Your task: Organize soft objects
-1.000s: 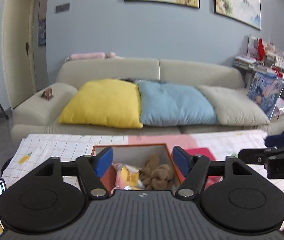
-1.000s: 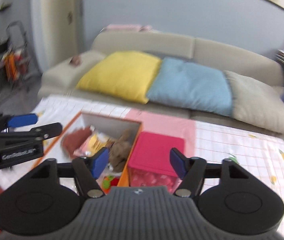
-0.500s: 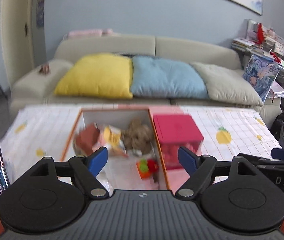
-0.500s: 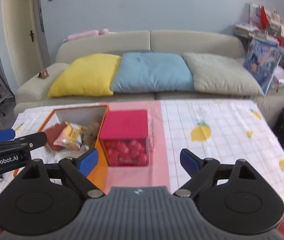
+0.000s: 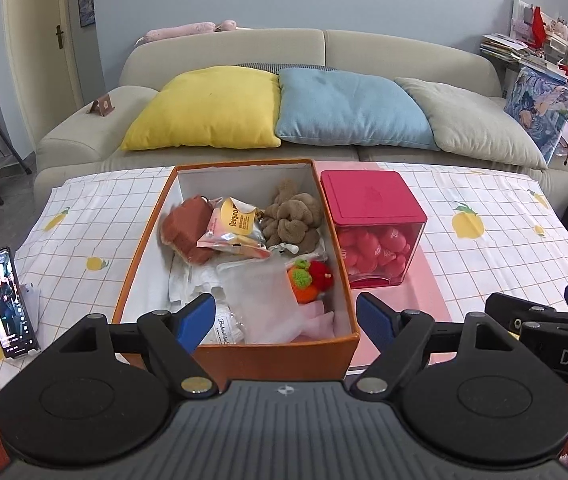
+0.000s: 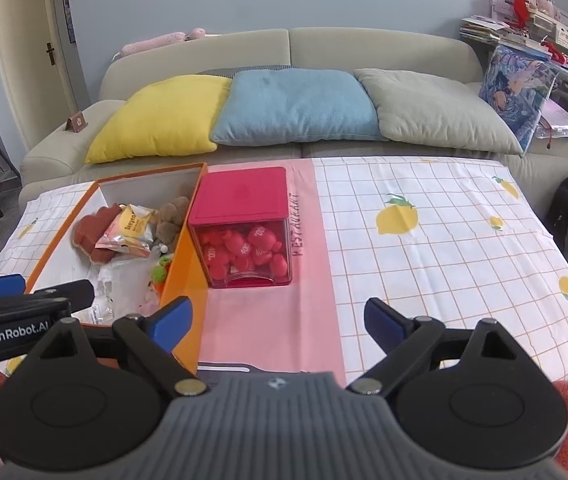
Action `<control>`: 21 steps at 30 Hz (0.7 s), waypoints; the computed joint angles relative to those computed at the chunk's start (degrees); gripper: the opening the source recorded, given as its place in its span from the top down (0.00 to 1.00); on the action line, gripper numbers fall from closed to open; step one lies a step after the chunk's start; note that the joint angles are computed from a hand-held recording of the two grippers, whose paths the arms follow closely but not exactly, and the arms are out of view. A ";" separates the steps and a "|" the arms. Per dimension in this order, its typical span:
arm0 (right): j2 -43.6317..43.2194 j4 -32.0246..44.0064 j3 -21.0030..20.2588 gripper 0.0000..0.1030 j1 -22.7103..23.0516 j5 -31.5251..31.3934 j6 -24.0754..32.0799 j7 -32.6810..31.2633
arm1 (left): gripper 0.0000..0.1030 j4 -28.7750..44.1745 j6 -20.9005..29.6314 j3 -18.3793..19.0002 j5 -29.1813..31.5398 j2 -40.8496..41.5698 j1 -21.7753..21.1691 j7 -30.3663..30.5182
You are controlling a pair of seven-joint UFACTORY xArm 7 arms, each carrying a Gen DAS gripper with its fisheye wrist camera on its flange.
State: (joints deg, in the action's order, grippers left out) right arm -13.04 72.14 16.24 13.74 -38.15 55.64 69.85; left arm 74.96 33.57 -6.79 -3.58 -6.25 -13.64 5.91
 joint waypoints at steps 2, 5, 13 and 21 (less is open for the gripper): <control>-0.16 -0.13 0.09 0.11 -0.05 -0.49 -0.01 0.27 | 0.09 0.12 -0.07 -0.04 0.16 0.08 0.01 -0.31; -0.33 -0.35 0.20 0.11 -0.14 -0.88 -0.03 0.70 | 0.09 0.10 -0.21 -0.13 0.82 0.10 0.09 -0.89; -0.34 -0.27 0.37 0.11 -0.23 -1.59 0.46 1.24 | 0.09 0.34 0.05 -0.13 1.19 0.25 0.01 -1.09; -0.38 -0.17 0.45 0.11 -0.22 -1.92 0.78 1.76 | 0.09 -0.11 -0.93 -0.23 0.72 -0.05 -0.38 0.31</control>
State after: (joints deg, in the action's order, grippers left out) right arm -13.42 71.98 16.69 13.52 -40.07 56.42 71.62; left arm 74.84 32.64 -7.02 -2.86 -6.30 -14.02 6.22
